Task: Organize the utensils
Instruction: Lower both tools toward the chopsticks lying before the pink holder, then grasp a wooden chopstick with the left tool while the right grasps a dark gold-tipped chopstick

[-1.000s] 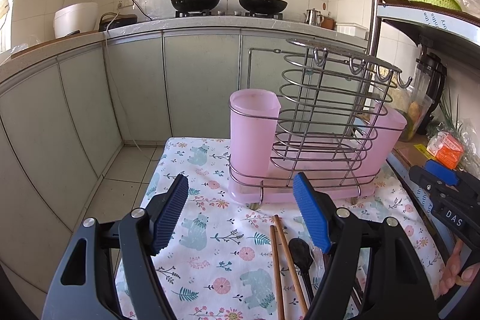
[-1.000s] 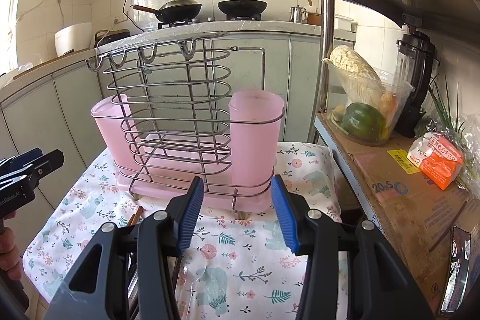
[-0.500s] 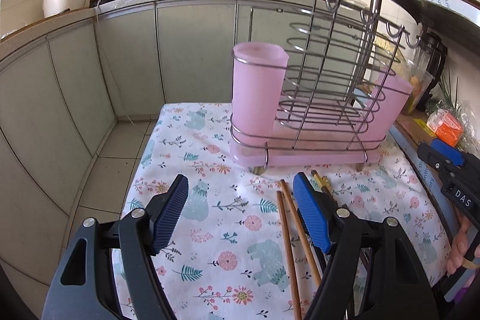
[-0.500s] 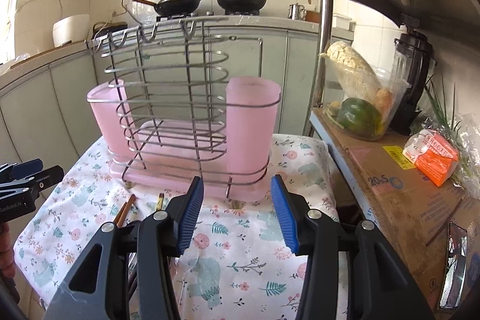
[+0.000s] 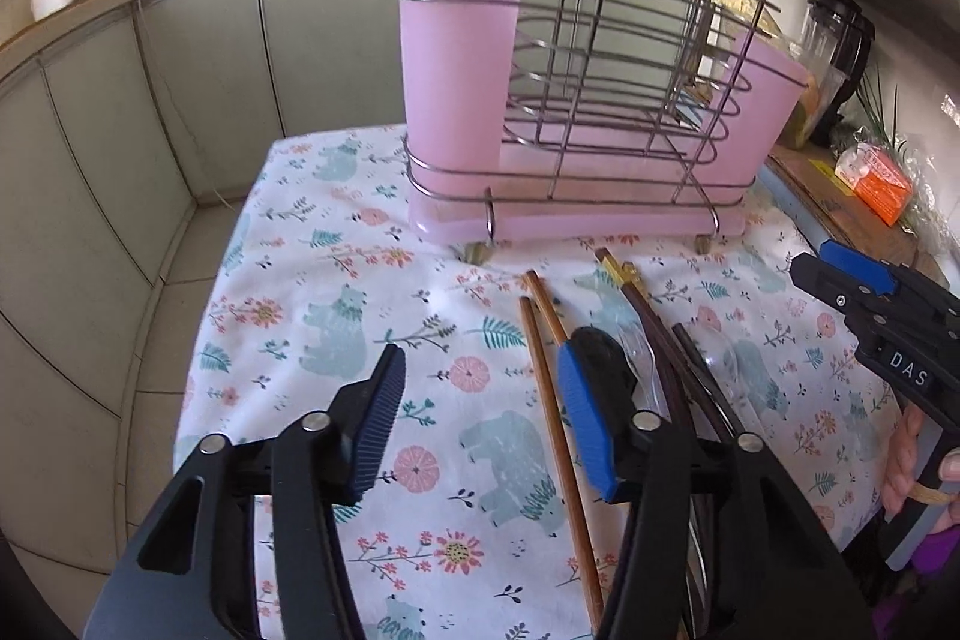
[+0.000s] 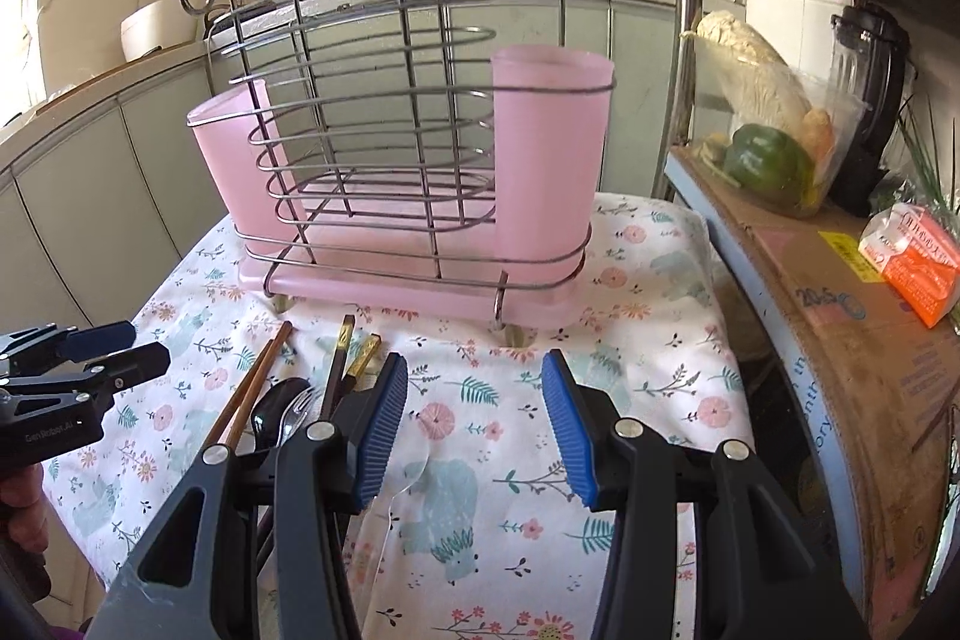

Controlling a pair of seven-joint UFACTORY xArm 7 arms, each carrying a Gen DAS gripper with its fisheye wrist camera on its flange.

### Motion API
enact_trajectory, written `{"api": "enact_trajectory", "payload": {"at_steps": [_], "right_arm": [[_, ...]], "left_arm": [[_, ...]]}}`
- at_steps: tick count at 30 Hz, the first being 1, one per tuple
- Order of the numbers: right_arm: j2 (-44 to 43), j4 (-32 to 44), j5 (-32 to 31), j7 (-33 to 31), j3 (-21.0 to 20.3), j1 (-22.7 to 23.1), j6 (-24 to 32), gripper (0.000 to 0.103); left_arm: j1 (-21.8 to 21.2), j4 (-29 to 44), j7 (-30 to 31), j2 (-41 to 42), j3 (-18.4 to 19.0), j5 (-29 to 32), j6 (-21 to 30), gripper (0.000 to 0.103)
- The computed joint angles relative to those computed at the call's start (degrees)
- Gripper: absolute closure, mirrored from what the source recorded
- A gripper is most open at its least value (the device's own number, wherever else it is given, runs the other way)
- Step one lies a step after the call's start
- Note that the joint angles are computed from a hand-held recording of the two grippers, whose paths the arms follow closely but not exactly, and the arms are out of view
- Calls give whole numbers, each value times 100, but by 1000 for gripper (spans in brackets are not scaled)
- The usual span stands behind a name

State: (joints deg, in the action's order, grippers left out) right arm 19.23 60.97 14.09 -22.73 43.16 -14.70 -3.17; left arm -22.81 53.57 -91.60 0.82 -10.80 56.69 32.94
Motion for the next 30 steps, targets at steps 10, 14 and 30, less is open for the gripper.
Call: {"api": "enact_trajectory", "payload": {"at_steps": [10, 14, 30], "right_arm": [[415, 479, 616, -574, 499, -434, 962, 68], [487, 693, 827, -778, 334, -260, 1352, 74], [723, 1629, 1409, -1255, -743, 1011, 2637, 85]], "left_arm": [[38, 386, 1475, 678, 261, -1399, -689, 81], [-18, 599, 1979, 919, 388, -1852, -714, 82], [-58, 320, 2264, 778, 764, -2623, -1012, 97]]}}
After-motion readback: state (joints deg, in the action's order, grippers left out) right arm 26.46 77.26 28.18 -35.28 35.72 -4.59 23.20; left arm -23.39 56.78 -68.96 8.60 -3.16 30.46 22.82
